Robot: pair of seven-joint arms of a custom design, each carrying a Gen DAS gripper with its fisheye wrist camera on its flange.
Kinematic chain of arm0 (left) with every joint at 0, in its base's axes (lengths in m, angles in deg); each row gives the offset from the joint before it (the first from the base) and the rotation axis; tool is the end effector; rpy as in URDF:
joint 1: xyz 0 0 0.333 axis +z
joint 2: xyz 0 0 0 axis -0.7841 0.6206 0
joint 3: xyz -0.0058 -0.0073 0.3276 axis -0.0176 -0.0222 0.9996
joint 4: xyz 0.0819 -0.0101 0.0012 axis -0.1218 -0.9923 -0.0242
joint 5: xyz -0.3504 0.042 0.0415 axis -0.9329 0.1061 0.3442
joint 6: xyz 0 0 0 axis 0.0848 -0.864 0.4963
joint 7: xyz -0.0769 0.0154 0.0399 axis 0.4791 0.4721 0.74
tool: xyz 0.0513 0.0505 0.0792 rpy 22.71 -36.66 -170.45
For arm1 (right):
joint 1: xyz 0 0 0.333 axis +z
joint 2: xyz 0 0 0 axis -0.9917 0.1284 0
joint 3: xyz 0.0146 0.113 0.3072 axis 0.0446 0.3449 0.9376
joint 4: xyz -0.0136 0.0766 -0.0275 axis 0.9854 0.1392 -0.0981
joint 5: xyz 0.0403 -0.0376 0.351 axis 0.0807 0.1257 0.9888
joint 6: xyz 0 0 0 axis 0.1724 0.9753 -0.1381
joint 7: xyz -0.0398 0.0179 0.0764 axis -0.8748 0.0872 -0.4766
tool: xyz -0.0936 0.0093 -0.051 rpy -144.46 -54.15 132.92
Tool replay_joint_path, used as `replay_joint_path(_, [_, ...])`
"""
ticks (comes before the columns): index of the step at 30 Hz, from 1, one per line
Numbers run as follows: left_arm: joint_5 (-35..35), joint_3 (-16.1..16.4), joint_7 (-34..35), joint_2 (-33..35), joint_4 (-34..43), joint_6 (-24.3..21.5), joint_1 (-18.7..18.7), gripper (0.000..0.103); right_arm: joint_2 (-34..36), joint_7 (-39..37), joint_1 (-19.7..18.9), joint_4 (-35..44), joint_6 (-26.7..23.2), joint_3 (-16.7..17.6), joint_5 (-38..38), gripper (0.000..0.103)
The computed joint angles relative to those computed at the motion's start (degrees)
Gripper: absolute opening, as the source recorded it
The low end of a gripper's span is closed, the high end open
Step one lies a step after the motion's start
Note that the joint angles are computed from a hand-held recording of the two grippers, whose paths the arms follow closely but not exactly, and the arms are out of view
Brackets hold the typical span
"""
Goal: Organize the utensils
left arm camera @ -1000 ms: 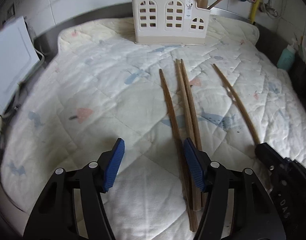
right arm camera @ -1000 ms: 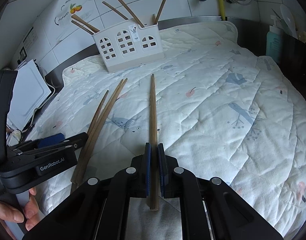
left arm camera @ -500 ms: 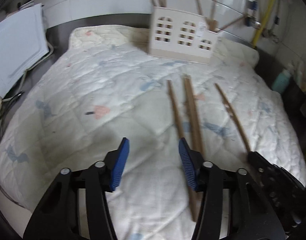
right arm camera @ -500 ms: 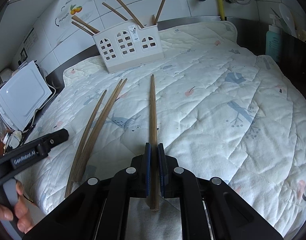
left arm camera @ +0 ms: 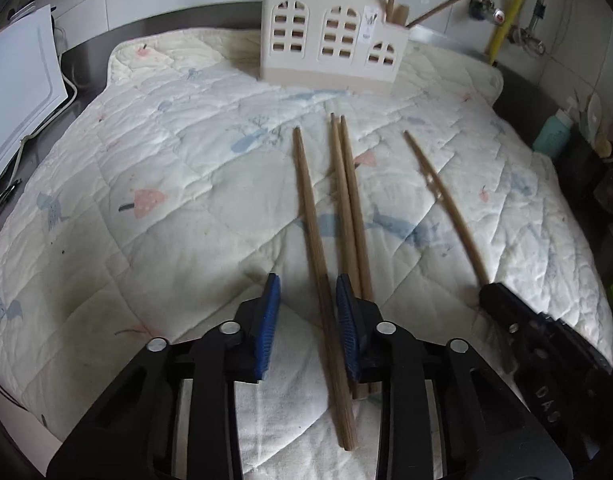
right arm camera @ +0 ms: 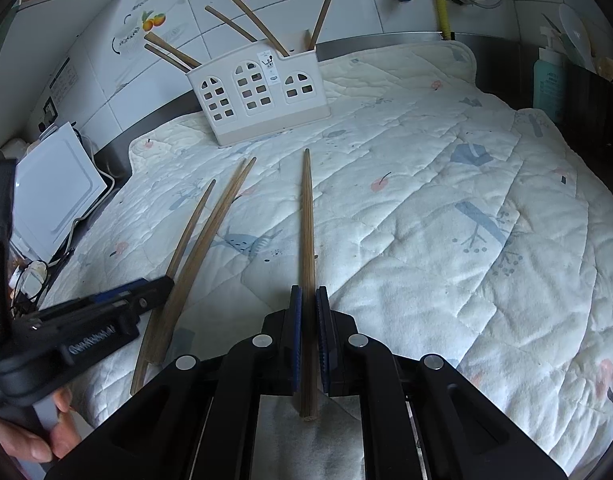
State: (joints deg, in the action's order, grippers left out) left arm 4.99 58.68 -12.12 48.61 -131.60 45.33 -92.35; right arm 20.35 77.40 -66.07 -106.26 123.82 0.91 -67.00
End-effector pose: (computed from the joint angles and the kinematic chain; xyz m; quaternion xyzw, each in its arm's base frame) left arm 0.5951 -0.4854 0.3894 -0.7859 0.5271 -0.2199 0.2371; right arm 0.6306 0.3484 0.3556 -0.7381 0.5254 -0.1124 0.4081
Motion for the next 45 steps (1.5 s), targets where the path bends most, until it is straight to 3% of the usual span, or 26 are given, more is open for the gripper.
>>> replay_joint_path(5, [-0.3, -0.1, 1.0, 0.0, 0.5, -1.5, 0.1, 0.024, 0.1, -0.3, -0.4, 0.0, 0.0, 0.5, 0.1, 0.007])
replay_joint_path(8, [-1.5, -0.6, 4.6, 2.4, 5.4, -5.3, -0.1, 0.024, 0.1, -0.3, -0.5, 0.0, 0.1, 0.6, 0.2, 0.007])
replay_joint_path(16, [-0.7, 0.0, 5.2, 1.7, 3.6, -3.8, -0.4, 0.022, 0.2, 0.1, 0.9, 0.1, 0.9, -0.9, -0.2, 0.007])
replay_joint_path(20, [0.1, -0.2, 5.0, -0.8, -1.0, -0.2, 0.3, 0.012, 0.0, 0.0, -0.1, -0.5, 1.4, 0.1, -0.4, 0.007])
replay_joint_path(25, [1.4, -0.4, 4.0, -2.4, -4.7, 4.2, 0.8, 0.012, -0.3, 0.8, 1.3, -0.7, 1.4, -1.7, -0.7, 0.007])
replay_joint_path(31, [1.7, -0.7, 5.4, -2.9, -6.2, 6.4, 1.7, 0.01, -0.4, 1.6, 2.7, -0.5, 1.1, -3.5, -1.3, 0.007])
replay_joint_path(35, [1.3, -1.2, 4.8, -5.8, -11.7, 13.2, 3.6, 0.005, -1.3, 1.6, 2.9, -1.6, 2.1, -3.8, -1.8, 0.007])
replay_joint_path(40, [3.2, -0.3, 5.3, -8.3, -15.3, 16.3, 3.6, 0.004, -3.5, 2.8, 6.3, -3.1, 4.1, -8.2, -2.7, 0.007])
replay_joint_path(43, [6.1, 0.7, 3.9, -10.5, -18.0, 19.0, 3.4, 0.004, -4.8, 2.8, 6.4, -3.7, 4.9, -8.7, -3.5, 0.007])
replay_joint_path(45, [8.7, 1.5, 2.4, -12.0, -19.7, 21.2, 3.5, 0.004, -5.9, 3.2, 9.3, -3.7, 5.9, -12.6, -3.9, 0.007])
